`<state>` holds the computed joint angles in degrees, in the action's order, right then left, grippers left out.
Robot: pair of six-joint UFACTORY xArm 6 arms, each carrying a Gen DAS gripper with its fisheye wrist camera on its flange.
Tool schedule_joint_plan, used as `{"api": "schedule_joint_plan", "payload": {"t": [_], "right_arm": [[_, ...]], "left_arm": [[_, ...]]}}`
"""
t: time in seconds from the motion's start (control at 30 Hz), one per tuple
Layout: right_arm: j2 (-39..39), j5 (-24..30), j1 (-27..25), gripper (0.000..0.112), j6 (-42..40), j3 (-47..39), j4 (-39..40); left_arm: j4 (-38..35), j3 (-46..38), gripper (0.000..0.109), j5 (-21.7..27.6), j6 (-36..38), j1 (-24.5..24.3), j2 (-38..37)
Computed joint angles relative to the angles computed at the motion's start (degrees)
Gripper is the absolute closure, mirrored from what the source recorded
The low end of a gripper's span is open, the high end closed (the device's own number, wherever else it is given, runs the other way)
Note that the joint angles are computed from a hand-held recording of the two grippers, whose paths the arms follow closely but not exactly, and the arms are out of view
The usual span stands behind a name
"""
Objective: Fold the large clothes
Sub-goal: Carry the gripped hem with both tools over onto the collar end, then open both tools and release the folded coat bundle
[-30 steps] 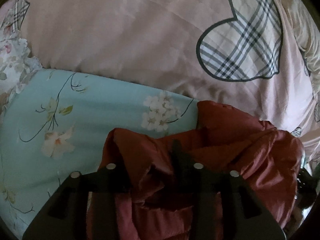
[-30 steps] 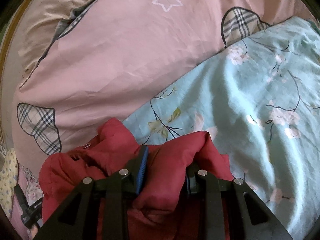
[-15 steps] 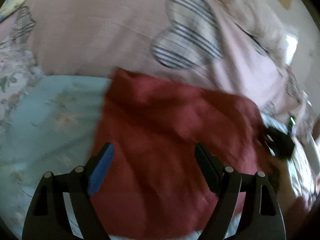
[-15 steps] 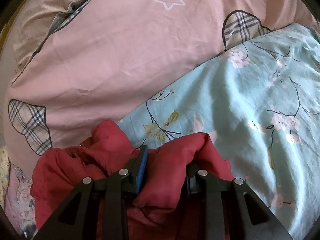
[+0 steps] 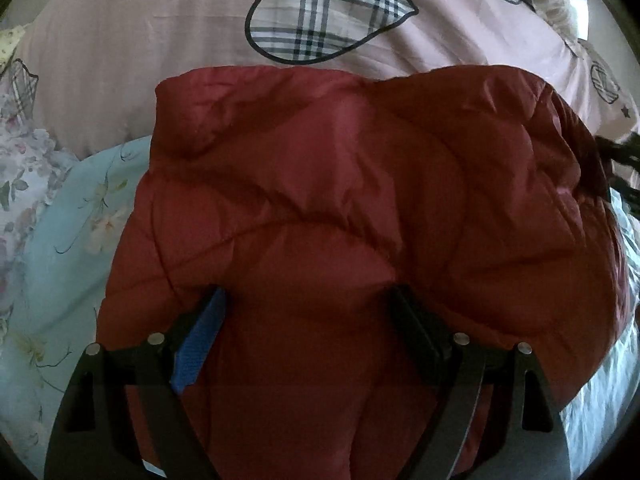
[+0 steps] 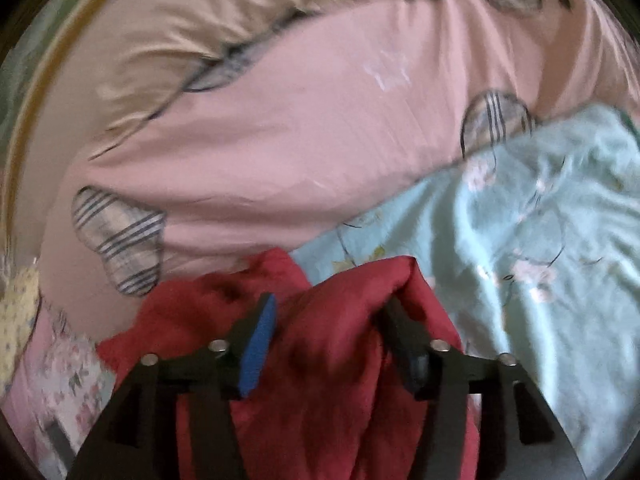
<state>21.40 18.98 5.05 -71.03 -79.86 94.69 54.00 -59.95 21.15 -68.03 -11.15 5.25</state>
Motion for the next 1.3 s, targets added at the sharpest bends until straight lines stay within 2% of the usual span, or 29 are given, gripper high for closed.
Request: {"api": "schedule_joint_plan", "payload": {"t": [0.03,0.1,0.23,0.3,0.4,0.5,0.6,0.67,0.8,0.87,1.07,1.3], "right_arm": [[-1.87,0.84,0.17,0.049,-3.19,2.16,1.39],[-4.31,2.58,1.32,0.048,-5.63,5.65,-1.11],[-4.27,3.27,5.13,0.049,-2.54,8.01,-15.76],[-2.29,-0.44,7.37,0.05,1.25,7.25,-23.46],[0.37,-2.27,7.52,0.05,4.28,4.99,-26.87],[2.85,-1.55,6.03,0.051,10.03,2.16,-30.81],[5.62,0.28,4.76,0.051,14.97,-0.98,-34.41],[7.22,0.34,4.66,0.051,16.33,-2.5,-34.7],[10.21,2.07,3.81,0.051,15.03,-5.9,-30.81],[11.3,2.21,3.7,0.051,15.5,-7.14,-30.74],[11.38,1.02,4.51,0.051,16.09,-6.75,-30.79],[11.58,1.52,4.17,0.05,15.49,-6.87,-30.17]], "left_arm": [[-0.25,-0.43,0.023,-0.17,-0.01,0.11,0.43],[-0.51,-0.46,0.023,-0.4,0.06,0.37,0.54],[-0.44,-0.79,0.023,0.77,0.41,0.23,0.9],[-1.88,-0.69,0.023,0.95,1.75,0.19,0.67],[-1.06,0.83,0.024,-1.19,1.27,1.07,-0.79],[-0.29,2.63,0.024,-3.19,0.47,3.33,-2.41],[-5.3,2.35,0.023,-3.26,3.19,5.64,-1.57],[-8.75,1.48,0.023,-3.93,4.91,7.18,-0.14],[-14.81,-0.67,0.011,-4.84,8.43,9.0,3.33],[-18.04,-1.25,0.009,-5.6,10.69,9.47,4.59],[-17.97,-2.12,0.006,-5.89,9.76,9.84,6.14],[-18.55,0.03,0.007,-6.37,10.47,9.93,3.52]]}}
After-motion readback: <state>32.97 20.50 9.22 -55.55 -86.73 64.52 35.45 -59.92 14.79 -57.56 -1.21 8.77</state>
